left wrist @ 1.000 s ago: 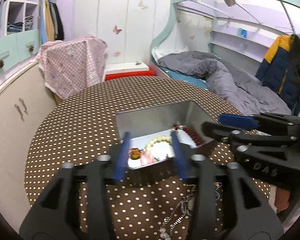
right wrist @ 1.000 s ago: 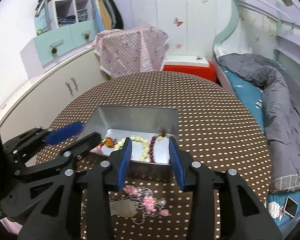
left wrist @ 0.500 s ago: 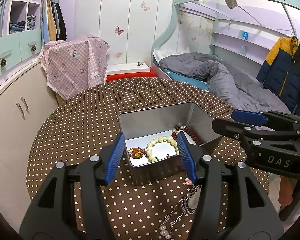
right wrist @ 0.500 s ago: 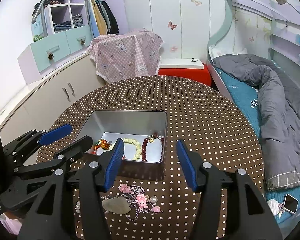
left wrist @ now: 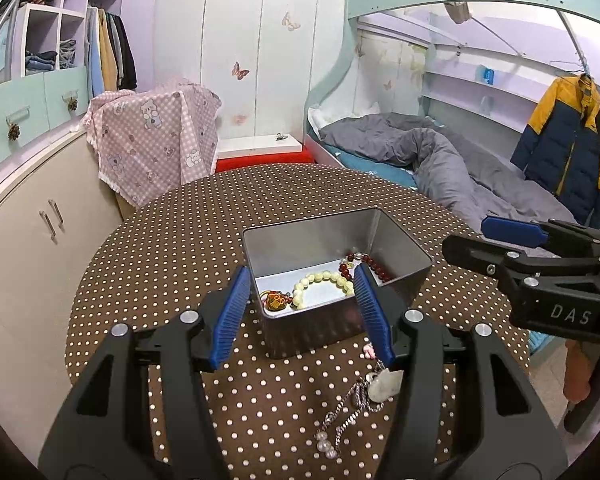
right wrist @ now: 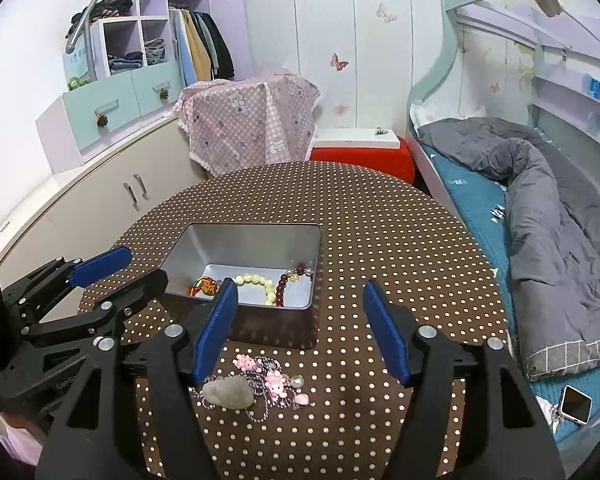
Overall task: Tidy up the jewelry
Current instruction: 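Withdraw both tools from the box toward the jade pendant chain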
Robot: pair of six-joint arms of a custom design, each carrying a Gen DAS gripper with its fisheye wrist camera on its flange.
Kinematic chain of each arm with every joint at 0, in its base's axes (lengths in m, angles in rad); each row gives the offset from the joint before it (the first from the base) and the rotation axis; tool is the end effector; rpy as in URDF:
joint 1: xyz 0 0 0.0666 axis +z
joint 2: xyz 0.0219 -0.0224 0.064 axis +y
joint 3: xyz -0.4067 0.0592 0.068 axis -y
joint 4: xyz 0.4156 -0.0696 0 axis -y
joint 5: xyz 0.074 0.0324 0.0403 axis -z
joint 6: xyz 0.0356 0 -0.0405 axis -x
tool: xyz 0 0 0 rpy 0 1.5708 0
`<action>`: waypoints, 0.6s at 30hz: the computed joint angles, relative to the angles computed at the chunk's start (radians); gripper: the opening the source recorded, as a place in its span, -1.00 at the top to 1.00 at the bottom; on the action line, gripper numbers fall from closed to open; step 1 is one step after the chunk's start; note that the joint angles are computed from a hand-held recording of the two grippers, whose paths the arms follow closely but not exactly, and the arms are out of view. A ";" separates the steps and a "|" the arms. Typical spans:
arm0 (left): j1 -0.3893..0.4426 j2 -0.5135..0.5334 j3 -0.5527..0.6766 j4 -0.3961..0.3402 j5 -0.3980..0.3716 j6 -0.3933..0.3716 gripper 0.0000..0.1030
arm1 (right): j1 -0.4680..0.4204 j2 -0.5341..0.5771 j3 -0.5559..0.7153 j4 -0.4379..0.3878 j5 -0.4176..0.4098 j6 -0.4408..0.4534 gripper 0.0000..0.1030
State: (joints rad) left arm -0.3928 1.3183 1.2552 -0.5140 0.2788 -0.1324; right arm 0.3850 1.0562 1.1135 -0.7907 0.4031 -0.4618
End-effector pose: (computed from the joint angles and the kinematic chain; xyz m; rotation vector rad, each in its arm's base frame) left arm 0.4502 -0.1976 0.4560 0.7162 2.0342 -0.4506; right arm 0.3530 0.1275 0.4703 0.2876 2.2156 -0.0077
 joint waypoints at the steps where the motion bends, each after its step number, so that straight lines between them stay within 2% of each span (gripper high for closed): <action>1: 0.003 -0.009 -0.007 0.001 0.005 -0.003 -0.13 | 0.004 -0.006 -0.004 0.001 0.005 0.000 -0.32; 6: 0.020 -0.033 -0.024 -0.037 0.050 -0.019 -0.17 | 0.023 -0.030 -0.025 0.007 0.021 -0.004 -0.57; 10: 0.025 -0.054 -0.052 -0.066 0.039 -0.045 -0.23 | 0.037 -0.043 -0.046 0.013 0.027 -0.011 -0.76; 18: 0.036 -0.034 -0.061 -0.183 0.031 -0.059 -0.28 | 0.053 -0.028 -0.079 -0.019 -0.028 -0.025 -0.83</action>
State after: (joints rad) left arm -0.3571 1.2841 1.1947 -0.6972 0.3094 -0.1919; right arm 0.4377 1.0279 1.0341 -0.8096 0.3747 -0.4869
